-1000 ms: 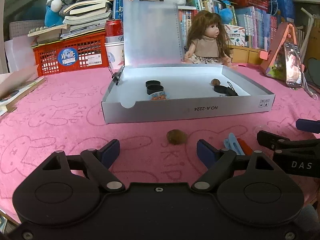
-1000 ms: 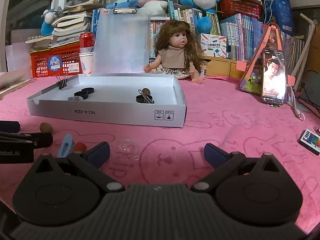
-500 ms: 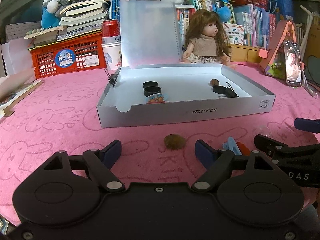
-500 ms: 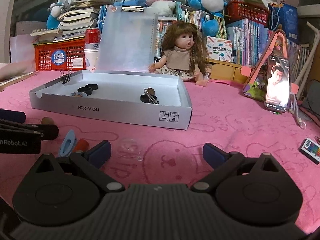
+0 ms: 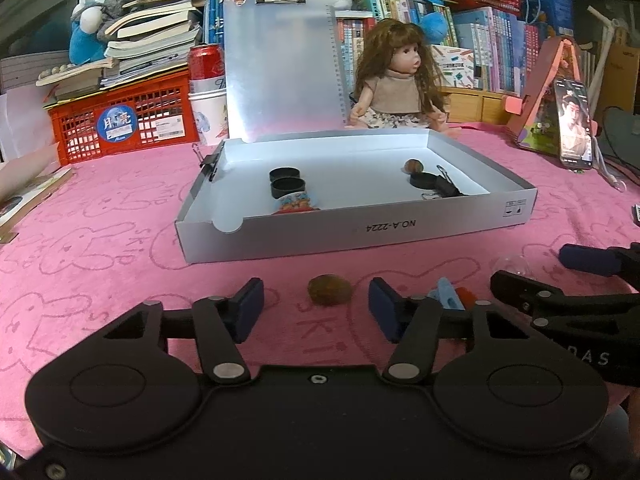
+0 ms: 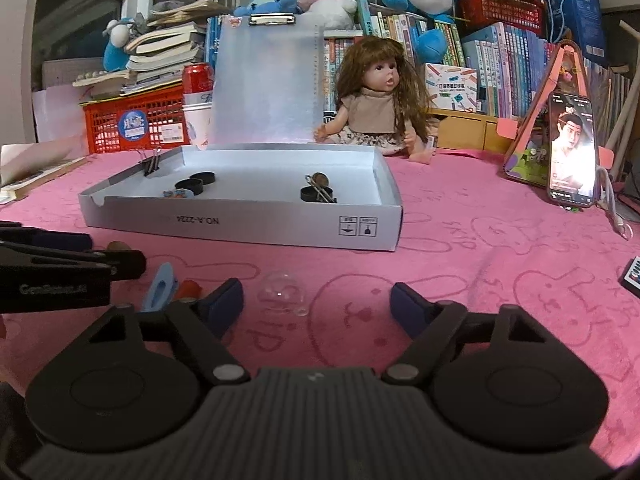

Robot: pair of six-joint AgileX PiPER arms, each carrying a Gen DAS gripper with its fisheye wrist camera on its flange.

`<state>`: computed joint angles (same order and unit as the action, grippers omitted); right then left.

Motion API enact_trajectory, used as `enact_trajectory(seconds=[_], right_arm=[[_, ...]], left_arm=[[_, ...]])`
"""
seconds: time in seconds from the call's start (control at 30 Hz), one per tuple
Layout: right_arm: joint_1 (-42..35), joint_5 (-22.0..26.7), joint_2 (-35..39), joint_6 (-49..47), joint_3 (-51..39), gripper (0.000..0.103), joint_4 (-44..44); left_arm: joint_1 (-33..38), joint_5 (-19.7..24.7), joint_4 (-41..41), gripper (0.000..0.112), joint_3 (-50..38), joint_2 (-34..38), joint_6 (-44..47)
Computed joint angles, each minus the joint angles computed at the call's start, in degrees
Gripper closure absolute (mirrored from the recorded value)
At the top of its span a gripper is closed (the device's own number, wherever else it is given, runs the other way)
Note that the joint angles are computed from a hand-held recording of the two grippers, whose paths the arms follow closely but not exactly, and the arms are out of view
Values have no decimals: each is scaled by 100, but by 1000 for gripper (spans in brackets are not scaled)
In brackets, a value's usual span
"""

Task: Organize rigid objects
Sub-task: 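Grasp a brown ball with left tool while right tool grasps the clear plastic ball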

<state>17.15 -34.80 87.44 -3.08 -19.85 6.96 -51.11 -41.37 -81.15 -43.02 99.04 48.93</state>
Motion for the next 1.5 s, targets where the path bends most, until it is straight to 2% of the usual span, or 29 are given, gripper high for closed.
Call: enact_trajectory(seconds=[0.2, 0.37, 0.5, 0.57, 0.6, 0.7, 1.13, 1.5], right_arm=[[112, -40, -79, 66, 77, 44, -89], [275, -53, -122, 19, 105, 58, 18], [349, -79, -126, -67, 110, 60, 156], [312, -113, -131, 8, 130, 65, 120], [261, -128, -141, 89, 140, 71, 33], [104, 2, -192, 412, 97, 71, -332], [288, 12, -269, 303, 55, 71, -204], [283, 313, -366, 243, -242, 71, -192]], left_arm=[[0, 82, 65, 70, -14, -10, -15], [-42, 119, 63, 86, -34, -19, 47], [-64, 104, 27, 89, -56, -8, 44], [-86, 76, -37, 89, -71, -9, 54], [-86, 76, -55, 89, -70, -19, 46], [-90, 57, -75, 90, -53, -48, 30], [-100, -21, -210, 90, -22, -246, 139], [30, 63, -593, 90, -271, -307, 686]])
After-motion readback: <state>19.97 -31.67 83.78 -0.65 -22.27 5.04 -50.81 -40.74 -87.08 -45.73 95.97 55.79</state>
